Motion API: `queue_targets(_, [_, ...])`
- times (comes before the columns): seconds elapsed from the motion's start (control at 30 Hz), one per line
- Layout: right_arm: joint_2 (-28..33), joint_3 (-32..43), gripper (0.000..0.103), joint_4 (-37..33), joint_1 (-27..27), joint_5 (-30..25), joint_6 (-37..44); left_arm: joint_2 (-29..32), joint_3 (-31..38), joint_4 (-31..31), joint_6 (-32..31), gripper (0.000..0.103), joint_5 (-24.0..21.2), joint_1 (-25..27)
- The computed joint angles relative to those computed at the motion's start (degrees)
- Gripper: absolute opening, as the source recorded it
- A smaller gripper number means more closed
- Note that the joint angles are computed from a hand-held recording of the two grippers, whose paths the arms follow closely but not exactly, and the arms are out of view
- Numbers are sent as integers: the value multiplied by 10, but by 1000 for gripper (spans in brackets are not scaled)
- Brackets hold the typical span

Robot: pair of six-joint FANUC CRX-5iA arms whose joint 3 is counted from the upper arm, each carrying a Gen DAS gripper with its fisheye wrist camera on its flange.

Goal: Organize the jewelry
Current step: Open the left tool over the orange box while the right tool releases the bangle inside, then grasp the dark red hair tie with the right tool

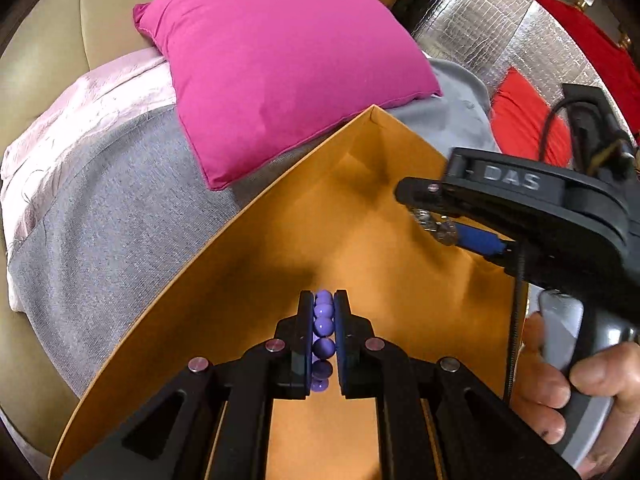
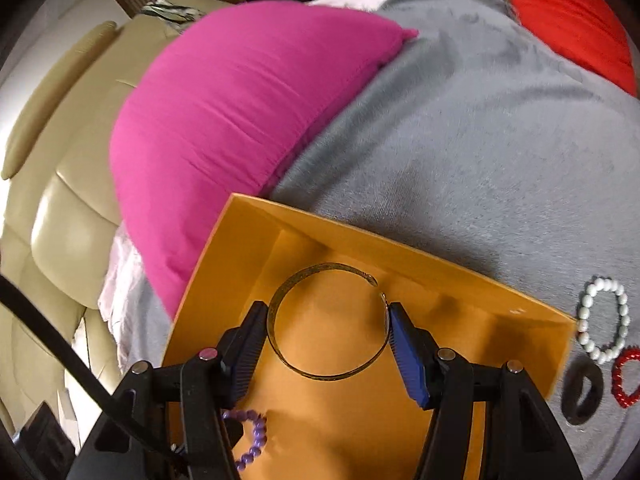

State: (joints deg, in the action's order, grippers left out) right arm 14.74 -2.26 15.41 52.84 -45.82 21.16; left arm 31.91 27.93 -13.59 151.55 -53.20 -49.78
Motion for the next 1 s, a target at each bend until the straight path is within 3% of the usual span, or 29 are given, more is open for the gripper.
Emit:
queue_targets(0.13, [26,37,66,-49,-12,-20,40,15,27,-7,-5,12,-22,-3])
queue_targets(0.2, [31,49,69,-65,-16,-28,55,18,34,-9,-5,24,-29,-4])
queue_targets(0.27, [20,40,69,-80,-19,-11,65,23,47,-21,7,46,-39,-7])
queue_targets(0.33, [-2,19,71,-80,-20,13,59,19,50,-42,23,50,-44,-14])
queue_targets(0.4, [-32,-17,71,-48,-12,37,29,18,61,-70,30,52,-46,-24])
queue_targets(0.5, [-85,-77,71,14,2,70,-16,22,87,-118,32,65,-60,-46])
queue_targets(0.63, [-192,-201,71,182,31,101,-169,26,114,-168,28,71,-56,-71])
queue_targets(0.8, [-340,-332,70,326,68,42,-328,29,121,-176,8,72,-5,-88])
queue_targets(1.0, [-517,-445,68,370,152,-130,-448,85,217,-181,-62,72,-38,-116])
